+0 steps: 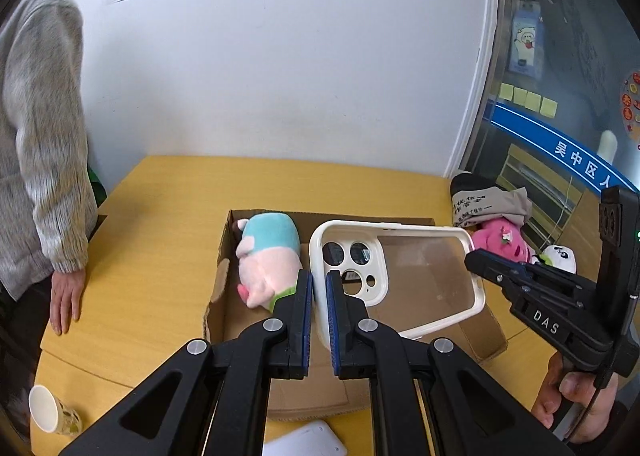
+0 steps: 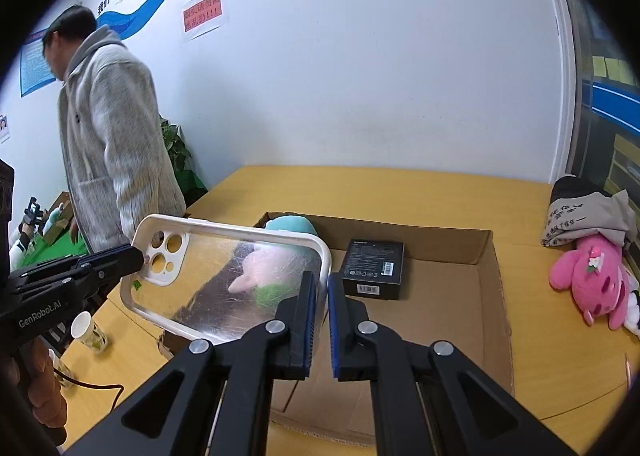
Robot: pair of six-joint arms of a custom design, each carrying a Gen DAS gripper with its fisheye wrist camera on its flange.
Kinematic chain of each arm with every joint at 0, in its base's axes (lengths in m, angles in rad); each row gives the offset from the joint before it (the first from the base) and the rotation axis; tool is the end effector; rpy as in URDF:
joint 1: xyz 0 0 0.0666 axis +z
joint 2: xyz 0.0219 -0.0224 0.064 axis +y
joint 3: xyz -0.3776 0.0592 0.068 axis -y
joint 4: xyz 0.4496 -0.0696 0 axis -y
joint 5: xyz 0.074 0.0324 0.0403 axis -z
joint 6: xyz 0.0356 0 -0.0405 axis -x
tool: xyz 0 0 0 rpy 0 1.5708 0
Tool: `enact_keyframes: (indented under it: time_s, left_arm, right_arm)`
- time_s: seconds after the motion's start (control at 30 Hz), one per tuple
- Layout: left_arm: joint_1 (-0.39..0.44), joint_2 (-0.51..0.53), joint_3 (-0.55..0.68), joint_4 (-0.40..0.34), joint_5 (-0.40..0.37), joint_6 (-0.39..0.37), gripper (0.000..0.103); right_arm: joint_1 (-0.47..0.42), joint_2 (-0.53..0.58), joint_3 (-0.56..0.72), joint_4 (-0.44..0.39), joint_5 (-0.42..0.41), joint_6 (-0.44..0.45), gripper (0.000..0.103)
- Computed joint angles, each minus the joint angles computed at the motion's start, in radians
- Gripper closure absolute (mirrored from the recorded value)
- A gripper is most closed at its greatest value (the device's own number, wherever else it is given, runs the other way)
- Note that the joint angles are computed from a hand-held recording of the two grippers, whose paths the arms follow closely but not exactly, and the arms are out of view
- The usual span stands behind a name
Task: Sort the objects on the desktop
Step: 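Lift the phone case with both grippers over the cardboard box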
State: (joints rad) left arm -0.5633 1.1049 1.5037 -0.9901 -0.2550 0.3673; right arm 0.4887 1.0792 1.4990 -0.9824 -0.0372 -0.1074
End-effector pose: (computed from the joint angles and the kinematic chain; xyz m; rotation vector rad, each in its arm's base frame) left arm 0.3574 -0.2156 0.6125 0.0641 2.1515 -0.2676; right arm 0.3587 0.1918 0.6202 -0.4307 2.1147 0.3879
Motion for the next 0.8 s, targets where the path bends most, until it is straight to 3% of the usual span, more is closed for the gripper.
enact_keyframes:
  time_s: [0.43,0.8]
  left_arm:
    - [0.065,0.059,-0.019,-0.030,0.064,-0.005,0.098]
    - [0.104,0.138,-0.076,-0.120,0.130,0.006,0.098]
  right_arm:
    - [0.002,0.074,-0.003,-0.016,-0.012,-0.031,0.097]
    - [0.012,0.147,-0.073,-0.055,-0.030,-0.062,0.097]
